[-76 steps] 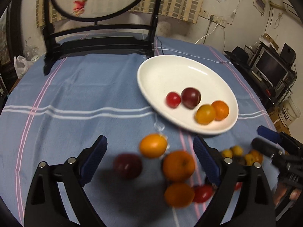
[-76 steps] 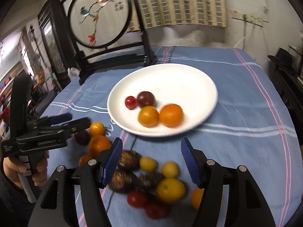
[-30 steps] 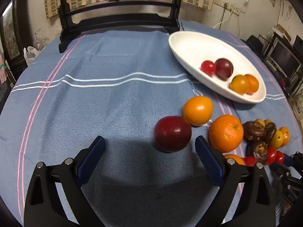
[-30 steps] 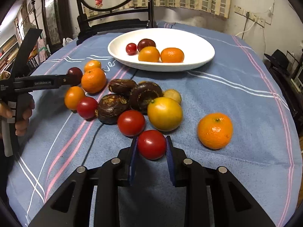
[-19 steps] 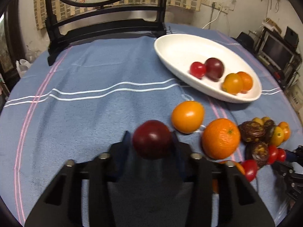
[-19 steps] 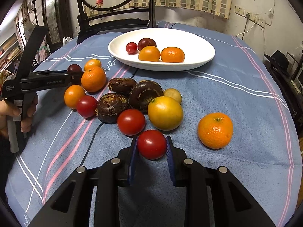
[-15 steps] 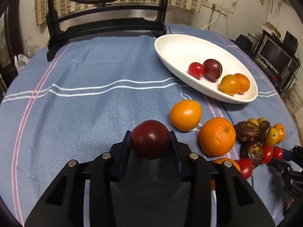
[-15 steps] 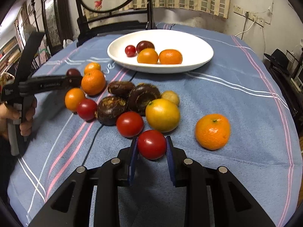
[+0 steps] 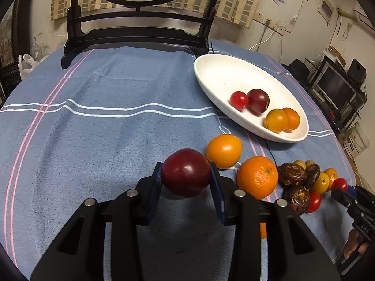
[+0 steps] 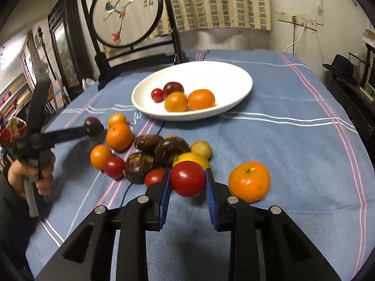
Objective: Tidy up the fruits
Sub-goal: 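Place plum and red tomato on the plate and open both tools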
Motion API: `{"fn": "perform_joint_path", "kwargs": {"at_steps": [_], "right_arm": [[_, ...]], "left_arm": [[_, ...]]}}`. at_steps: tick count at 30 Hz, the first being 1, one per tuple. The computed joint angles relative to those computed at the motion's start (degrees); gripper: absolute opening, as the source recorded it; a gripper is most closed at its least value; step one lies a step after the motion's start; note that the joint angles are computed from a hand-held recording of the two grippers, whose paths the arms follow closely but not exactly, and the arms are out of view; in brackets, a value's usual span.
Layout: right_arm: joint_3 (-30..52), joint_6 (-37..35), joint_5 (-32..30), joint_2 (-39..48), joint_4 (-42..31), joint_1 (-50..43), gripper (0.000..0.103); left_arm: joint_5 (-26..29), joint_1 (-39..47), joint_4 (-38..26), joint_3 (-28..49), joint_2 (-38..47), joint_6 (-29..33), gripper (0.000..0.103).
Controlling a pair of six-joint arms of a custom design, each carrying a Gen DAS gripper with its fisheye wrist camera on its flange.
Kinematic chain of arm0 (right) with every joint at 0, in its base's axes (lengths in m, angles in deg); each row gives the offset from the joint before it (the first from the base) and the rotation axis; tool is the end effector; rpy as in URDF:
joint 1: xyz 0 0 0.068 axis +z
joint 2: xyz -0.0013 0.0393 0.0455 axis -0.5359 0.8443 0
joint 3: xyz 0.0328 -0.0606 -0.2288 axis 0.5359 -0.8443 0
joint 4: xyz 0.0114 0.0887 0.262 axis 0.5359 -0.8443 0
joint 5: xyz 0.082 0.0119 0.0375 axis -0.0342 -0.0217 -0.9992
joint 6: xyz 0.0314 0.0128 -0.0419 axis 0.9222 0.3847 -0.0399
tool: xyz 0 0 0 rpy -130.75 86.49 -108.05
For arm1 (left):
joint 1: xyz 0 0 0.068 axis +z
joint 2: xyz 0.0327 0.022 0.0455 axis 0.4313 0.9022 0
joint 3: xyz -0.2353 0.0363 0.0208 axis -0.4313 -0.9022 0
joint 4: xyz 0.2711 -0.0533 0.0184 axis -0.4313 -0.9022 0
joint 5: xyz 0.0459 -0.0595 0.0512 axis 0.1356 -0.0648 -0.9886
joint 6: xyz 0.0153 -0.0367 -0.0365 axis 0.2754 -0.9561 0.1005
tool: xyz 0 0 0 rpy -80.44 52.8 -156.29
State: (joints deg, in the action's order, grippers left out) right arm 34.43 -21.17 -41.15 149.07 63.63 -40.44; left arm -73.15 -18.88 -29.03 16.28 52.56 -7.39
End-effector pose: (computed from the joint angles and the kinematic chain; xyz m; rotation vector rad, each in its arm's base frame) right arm 0.1839 -0.0072 0.0673 -0.5329 2.3039 0.4254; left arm 0.1413 -0.1172 0.0748 -0.2937 2.4186 -0.1717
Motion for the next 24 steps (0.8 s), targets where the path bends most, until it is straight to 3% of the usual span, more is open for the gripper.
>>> {"fn": "perform_joint_path", "kwargs": {"at_steps": [16, 21, 24], "right_arm": [[-1.18, 1.33, 2.06, -1.62, 0.71, 1.84, 0.029], [-1.19, 5.07, 1.68, -9.56, -5.12, 3.53, 0.029], [1.97, 6.24, 5.37, -12.69, -8.2, 8.98, 0.029]], "left_arm": [[1.92, 1.95, 0.65, -1.22, -2.27, 0.62, 0.038], [-3.74, -4.29, -7.01, 0.35, -9.52, -2.43, 0.038], [-4.23, -6.01, -9.36, 3.73, -10.77, -1.4, 0.038]]}}
